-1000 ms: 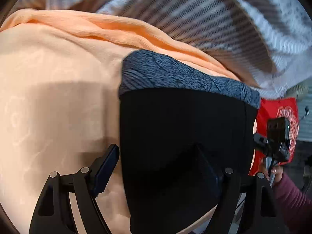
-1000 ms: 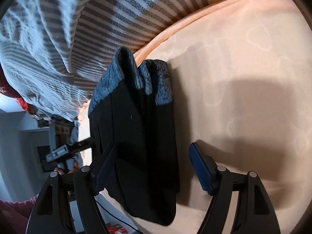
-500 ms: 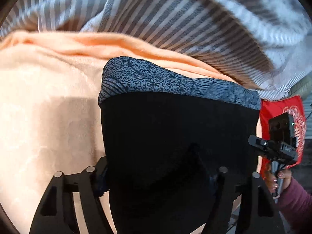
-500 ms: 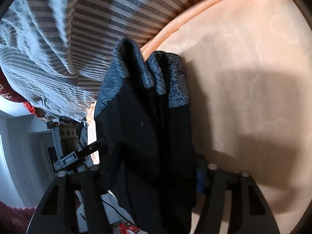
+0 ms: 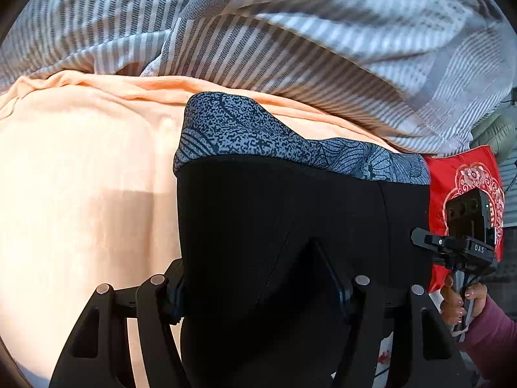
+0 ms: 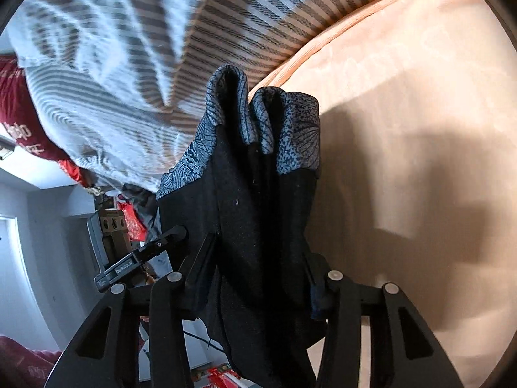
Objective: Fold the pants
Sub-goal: 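Lower the folded trousers onto the peach sheet and open both tools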
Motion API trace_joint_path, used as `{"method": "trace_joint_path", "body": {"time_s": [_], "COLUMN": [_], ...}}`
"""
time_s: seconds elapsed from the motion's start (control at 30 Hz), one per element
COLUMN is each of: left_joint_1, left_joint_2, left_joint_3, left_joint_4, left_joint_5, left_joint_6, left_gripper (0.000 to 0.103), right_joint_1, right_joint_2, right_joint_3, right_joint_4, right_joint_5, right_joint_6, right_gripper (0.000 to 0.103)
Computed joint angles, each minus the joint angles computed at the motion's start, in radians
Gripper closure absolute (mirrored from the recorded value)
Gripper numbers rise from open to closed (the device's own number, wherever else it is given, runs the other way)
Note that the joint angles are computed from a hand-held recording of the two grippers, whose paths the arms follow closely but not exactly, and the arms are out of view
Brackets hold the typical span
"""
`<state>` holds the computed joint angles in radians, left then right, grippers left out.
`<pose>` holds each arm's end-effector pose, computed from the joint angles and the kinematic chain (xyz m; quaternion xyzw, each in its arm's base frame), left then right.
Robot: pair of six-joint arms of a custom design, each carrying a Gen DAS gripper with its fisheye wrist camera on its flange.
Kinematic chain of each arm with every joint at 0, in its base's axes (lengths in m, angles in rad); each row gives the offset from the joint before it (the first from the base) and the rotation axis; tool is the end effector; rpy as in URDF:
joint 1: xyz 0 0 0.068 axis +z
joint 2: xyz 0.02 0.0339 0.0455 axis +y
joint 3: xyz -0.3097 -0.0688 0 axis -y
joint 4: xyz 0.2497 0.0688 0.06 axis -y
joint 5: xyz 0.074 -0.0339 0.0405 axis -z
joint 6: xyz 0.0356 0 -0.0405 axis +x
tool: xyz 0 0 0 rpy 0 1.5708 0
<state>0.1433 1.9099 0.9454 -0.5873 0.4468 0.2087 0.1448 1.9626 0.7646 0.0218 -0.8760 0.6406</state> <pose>0.3156 0.0300 0.1285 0.0340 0.9745 -0.2165 0.0479 0.3150 0.0736 0.0997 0.1373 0.8813 0.4522 0.0048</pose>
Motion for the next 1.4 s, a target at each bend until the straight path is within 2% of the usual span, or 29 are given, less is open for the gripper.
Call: {"method": "trace_joint_path", "body": {"time_s": [0.17, 0.27, 0.43, 0.5, 0.53, 0.67, 0.73, 0.77, 0.8, 0.97, 1.07, 1.17, 1.27, 1.33, 1.37, 1.4], "left_joint_1": [0.008, -0.001, 0.025, 0.037, 0.041, 0.057, 0.052, 0.041, 0.027, 0.022, -0.014, -0.041, -0.074, -0.074, -0.069, -0.064], "left_joint_2": [-0.089, -0.119, -0.137, -0.127, -0.119, -0.093, -0.099, -0.107, -0.118, -0.2, -0.29, -0.355, -0.413, -0.463, -0.48, -0.506], "left_joint_3": [-0.108, -0.17, -0.261, -0.296, -0.309, -0.364, -0.377, -0.382, -0.392, -0.432, -0.452, -0.46, -0.472, -0.481, -0.484, -0.487], "left_joint_4": [0.018, 0.031, 0.077, 0.128, 0.151, 0.251, 0.27, 0.279, 0.296, 0.301, 0.264, 0.21, 0.159, 0.114, 0.094, 0.067], "left_joint_5": [0.005, 0.003, 0.014, 0.006, 0.002, -0.039, -0.058, -0.076, -0.11, -0.205, -0.285, -0.306, -0.334, -0.342, -0.344, -0.348], "left_joint_6": [-0.033, -0.056, -0.034, -0.03, -0.029, -0.002, 0.01, 0.008, 0.002, 0.005, 0.005, 0.017, 0.023, 0.038, 0.047, 0.052], "left_gripper": [0.036, 0.036, 0.036, 0.036, 0.036, 0.036, 0.035, 0.027, 0.019, 0.019, 0.019, 0.019, 0.019, 0.019, 0.012, 0.0], "right_joint_1": [-0.019, -0.009, -0.018, 0.006, -0.006, 0.054, 0.078, 0.095, 0.114, 0.222, 0.289, 0.343, 0.393, 0.441, 0.465, 0.491], "right_joint_2": [-0.099, -0.15, -0.21, -0.219, -0.217, -0.197, -0.212, -0.223, -0.237, -0.335, -0.377, -0.412, -0.459, -0.502, -0.518, -0.532], "right_joint_3": [-0.066, -0.122, -0.248, -0.293, -0.315, -0.348, -0.361, -0.36, -0.354, -0.294, -0.242, -0.199, -0.167, -0.148, -0.137, -0.122], "right_joint_4": [-0.081, -0.084, -0.023, 0.04, 0.044, 0.113, 0.131, 0.117, 0.089, -0.11, -0.257, -0.373, -0.477, -0.541, -0.571, -0.604], "right_joint_5": [-0.006, 0.012, 0.028, 0.052, 0.055, 0.145, 0.202, 0.242, 0.294, 0.514, 0.65, 0.727, 0.761, 0.793, 0.805, 0.814], "right_joint_6": [-0.07, -0.075, -0.061, -0.02, -0.039, 0.002, 0.016, 0.018, 0.011, 0.004, 0.028, 0.085, 0.141, 0.179, 0.197, 0.22], "right_gripper": [0.054, 0.054, 0.054, 0.054, 0.054, 0.053, 0.048, 0.047, 0.041, 0.039, 0.032, 0.031, 0.029, 0.024, 0.024, 0.023]}}
